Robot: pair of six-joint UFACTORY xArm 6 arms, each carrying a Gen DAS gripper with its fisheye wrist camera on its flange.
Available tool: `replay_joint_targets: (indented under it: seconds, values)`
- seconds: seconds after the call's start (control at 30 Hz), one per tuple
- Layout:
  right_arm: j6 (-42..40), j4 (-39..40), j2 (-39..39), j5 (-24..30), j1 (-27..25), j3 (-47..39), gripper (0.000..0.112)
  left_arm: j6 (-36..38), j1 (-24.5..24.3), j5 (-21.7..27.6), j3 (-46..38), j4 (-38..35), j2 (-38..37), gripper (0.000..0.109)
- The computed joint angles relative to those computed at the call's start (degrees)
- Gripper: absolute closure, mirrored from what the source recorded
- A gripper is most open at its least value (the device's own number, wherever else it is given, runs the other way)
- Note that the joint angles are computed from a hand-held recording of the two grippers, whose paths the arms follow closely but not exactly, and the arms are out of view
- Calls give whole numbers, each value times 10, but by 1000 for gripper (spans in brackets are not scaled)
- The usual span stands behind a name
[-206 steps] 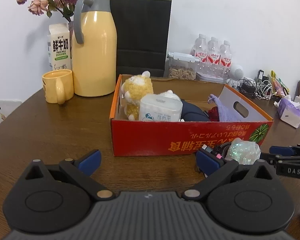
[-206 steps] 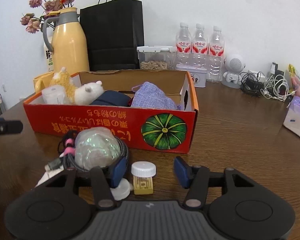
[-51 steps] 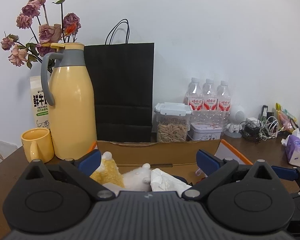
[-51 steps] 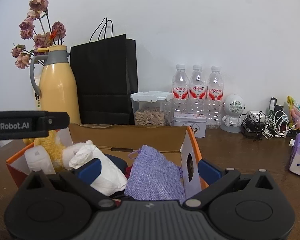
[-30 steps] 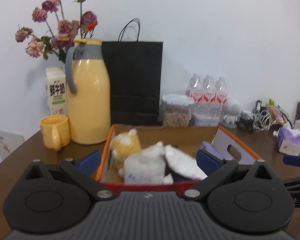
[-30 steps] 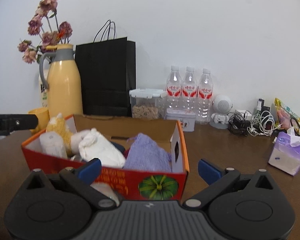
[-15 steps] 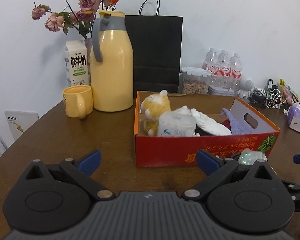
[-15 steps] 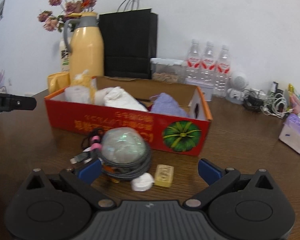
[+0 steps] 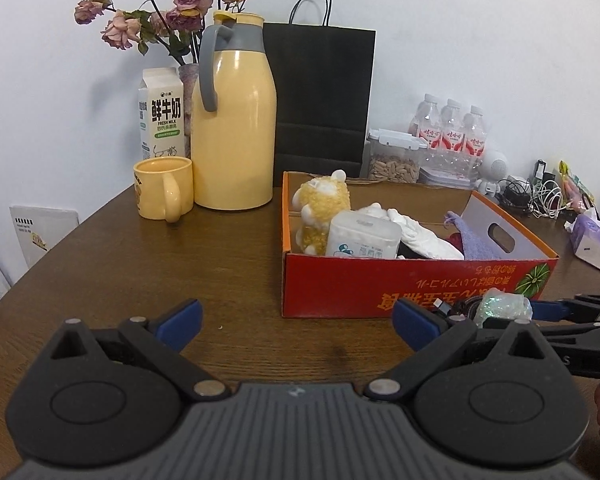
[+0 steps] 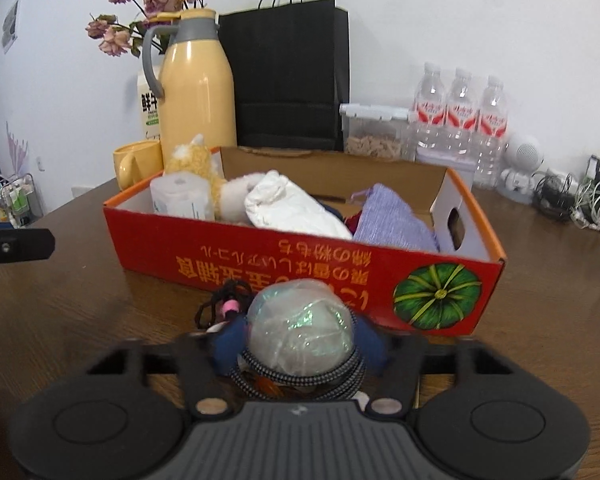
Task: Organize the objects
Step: 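Grasp the clear plastic bag on the dome with the right gripper, then grasp the black braided cable with pink ties with the left gripper while the right holds the bag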
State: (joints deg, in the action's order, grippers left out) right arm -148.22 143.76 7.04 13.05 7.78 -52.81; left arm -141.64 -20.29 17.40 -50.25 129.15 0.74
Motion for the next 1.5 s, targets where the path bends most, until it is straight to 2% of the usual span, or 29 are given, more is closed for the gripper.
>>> replay_joint_targets:
  seconds: [0.03, 0.1, 0.23, 0.53, 0.77, 0.93, 1.13, 1.3, 1.5]
  values:
    - [-22, 21, 0, 0, -2, 0, 75, -3, 0, -1, 0, 3, 1, 6]
    - [-16, 17, -8, 15, -6, 11, 83, -7, -1, -4, -2, 7, 3, 6]
    - [-50, 45, -19, 34, -12, 25, 91, -1, -3, -6, -4, 1, 7, 6]
    - [-51, 50, -84, 110, -32, 85, 93, 28, -11, -3, -6, -25, 7, 6]
    - [-53, 53, -101, 129, -63, 97, 92, 67, -29, -8, -27, -57, 25, 6]
    - [-51, 42, -103, 142, -92, 101, 93, 118, -47, -17, -58, -107, 52, 6]
    - [-52, 21, -103, 162, -124, 102, 93, 212, -75, -28, -107, -195, 98, 6]
    - [-53, 8, -99, 182, -146, 105, 92, 332, -91, -43, -156, -327, 147, 6]
    - [-44, 8, -86, 204, -168, 107, 92, 498, -116, -28, -216, -519, 211, 6]
